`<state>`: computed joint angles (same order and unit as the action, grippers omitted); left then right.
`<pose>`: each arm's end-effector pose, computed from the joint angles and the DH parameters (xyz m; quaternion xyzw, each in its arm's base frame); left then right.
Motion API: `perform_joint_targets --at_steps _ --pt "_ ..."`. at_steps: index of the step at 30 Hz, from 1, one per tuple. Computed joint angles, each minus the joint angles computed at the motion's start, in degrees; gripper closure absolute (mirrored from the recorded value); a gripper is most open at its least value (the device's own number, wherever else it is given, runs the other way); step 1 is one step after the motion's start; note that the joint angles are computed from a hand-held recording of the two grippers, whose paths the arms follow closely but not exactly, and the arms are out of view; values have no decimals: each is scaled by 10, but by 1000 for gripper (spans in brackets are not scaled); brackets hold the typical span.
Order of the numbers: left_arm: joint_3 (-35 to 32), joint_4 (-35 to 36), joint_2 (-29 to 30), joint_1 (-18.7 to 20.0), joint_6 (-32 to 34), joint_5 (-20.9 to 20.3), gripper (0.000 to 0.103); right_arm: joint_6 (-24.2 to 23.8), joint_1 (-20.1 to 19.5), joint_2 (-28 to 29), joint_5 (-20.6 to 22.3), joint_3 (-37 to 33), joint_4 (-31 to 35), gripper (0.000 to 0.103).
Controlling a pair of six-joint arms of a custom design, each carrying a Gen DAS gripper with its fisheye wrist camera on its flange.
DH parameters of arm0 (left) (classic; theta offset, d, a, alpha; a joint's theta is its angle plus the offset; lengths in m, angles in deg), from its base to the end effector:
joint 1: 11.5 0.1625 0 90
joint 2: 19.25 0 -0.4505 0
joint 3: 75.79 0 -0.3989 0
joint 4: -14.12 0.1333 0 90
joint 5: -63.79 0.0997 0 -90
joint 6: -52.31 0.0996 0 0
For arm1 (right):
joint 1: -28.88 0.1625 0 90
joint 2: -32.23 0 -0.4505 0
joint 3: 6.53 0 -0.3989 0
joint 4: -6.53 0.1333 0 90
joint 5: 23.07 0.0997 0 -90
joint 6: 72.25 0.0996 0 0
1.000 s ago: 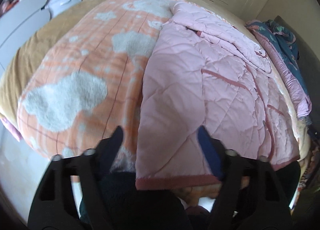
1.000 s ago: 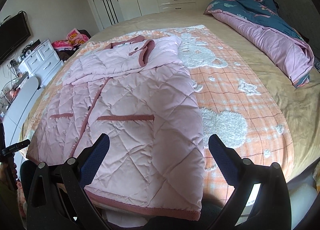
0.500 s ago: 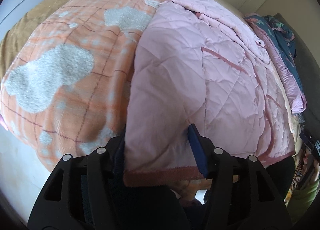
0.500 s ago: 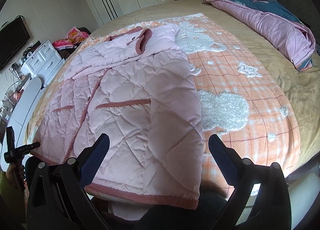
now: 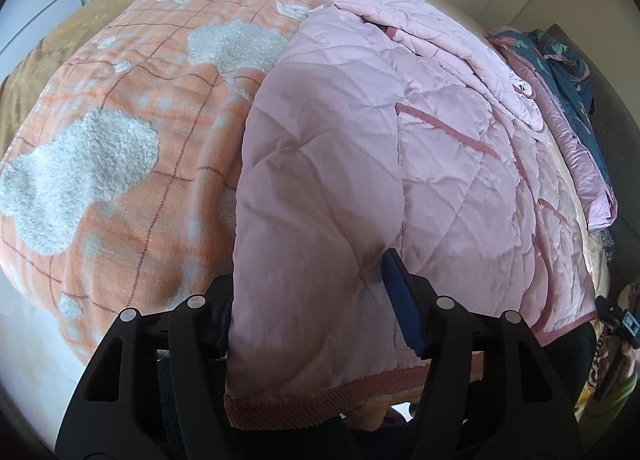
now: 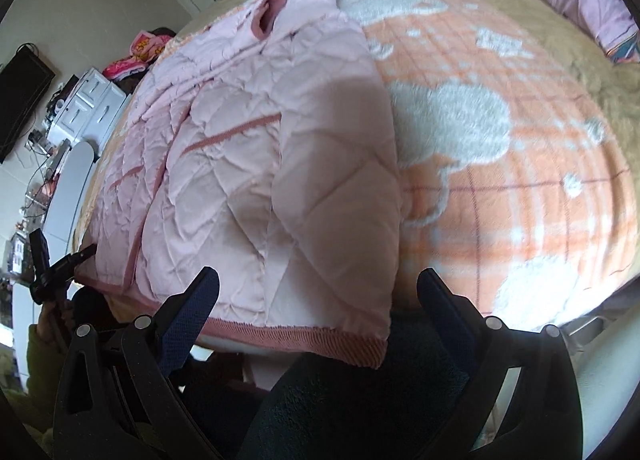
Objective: Fold large clothes
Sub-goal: 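Grasp the ribbed hem with the right tool while the left tool holds it, then lift the hem with both tools and carry it toward the collar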
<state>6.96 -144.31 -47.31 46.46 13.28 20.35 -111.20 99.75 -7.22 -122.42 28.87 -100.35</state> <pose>-0.2189 -0.7374 0.0061 -0.1028 0.9074 -0.3175 0.2554 -0.1758 -0.8641 0.4207 0.1541 -0.9680 0.1194 0.1579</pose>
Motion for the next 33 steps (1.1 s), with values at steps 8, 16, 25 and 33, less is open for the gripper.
perform_joint_targets --at_steps 8,16,25,33 --pt "32 -19 -15 -5 -4 -15 49 8 -1 35 1 -55 79 13" --pt "38 -22 -13 -9 -5 -7 57 -29 -10 -1 49 14 19 68" --pt "34 -44 0 -22 51 33 85 -45 -11 -20 76 53 -31 81" --pt "18 -109 7 -39 117 44 93 -79 -5 -40 139 79 -69 84"
